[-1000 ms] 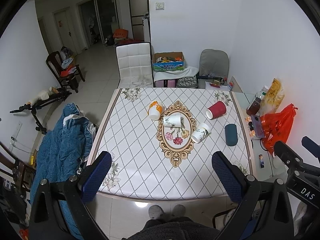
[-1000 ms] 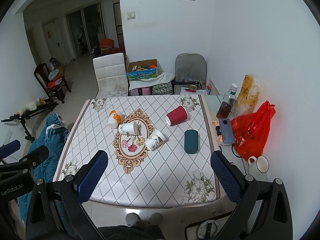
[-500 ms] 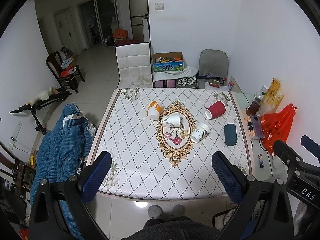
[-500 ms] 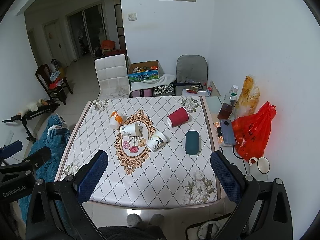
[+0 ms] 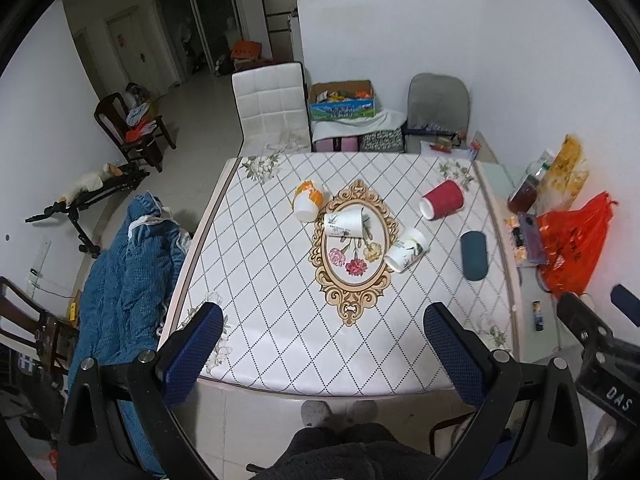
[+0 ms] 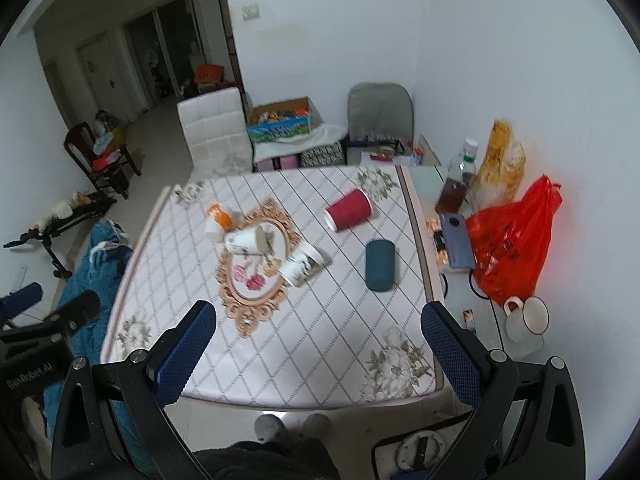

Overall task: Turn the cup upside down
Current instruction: 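Reach the left gripper to the crane-print paper cup and grasp it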

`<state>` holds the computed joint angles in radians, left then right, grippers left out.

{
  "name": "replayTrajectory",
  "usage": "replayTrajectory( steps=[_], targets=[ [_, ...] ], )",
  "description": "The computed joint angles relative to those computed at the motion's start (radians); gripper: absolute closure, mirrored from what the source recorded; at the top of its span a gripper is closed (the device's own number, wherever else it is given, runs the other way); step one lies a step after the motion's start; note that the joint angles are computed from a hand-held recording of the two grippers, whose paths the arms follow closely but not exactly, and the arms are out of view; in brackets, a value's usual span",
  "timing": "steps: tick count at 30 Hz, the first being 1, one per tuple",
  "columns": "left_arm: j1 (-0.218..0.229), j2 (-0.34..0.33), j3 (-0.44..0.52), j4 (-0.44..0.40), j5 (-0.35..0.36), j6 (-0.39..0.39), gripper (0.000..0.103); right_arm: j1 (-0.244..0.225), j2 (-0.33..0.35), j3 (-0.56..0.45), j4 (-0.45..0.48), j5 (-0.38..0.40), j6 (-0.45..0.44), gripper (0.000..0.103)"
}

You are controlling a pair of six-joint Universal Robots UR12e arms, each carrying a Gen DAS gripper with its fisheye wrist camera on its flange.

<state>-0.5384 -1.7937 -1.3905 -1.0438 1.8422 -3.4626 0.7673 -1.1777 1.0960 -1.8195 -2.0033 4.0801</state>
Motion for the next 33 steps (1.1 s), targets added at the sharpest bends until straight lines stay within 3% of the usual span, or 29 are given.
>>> replayTrajectory(
  steps=[11,17,33],
  targets=[
    [-0.008,-0.132,0.085,-0.103,-0.016,0.024,0.000,-0.076,-0.033,0.190,-0.016,0.160,0.036,0.000],
    [-0.007,-0.227,0.163,-0.156,-0.033,0.078,0.000,-0.108,-0.025,0.266,-0.055,0.245,0.044,0.000],
    [0.007,-0.500,0.479,-0.386,-0.075,0.227,0.000,-0.176,0.071,0.292,-0.032,0.426,0.052,0.000]
  ],
)
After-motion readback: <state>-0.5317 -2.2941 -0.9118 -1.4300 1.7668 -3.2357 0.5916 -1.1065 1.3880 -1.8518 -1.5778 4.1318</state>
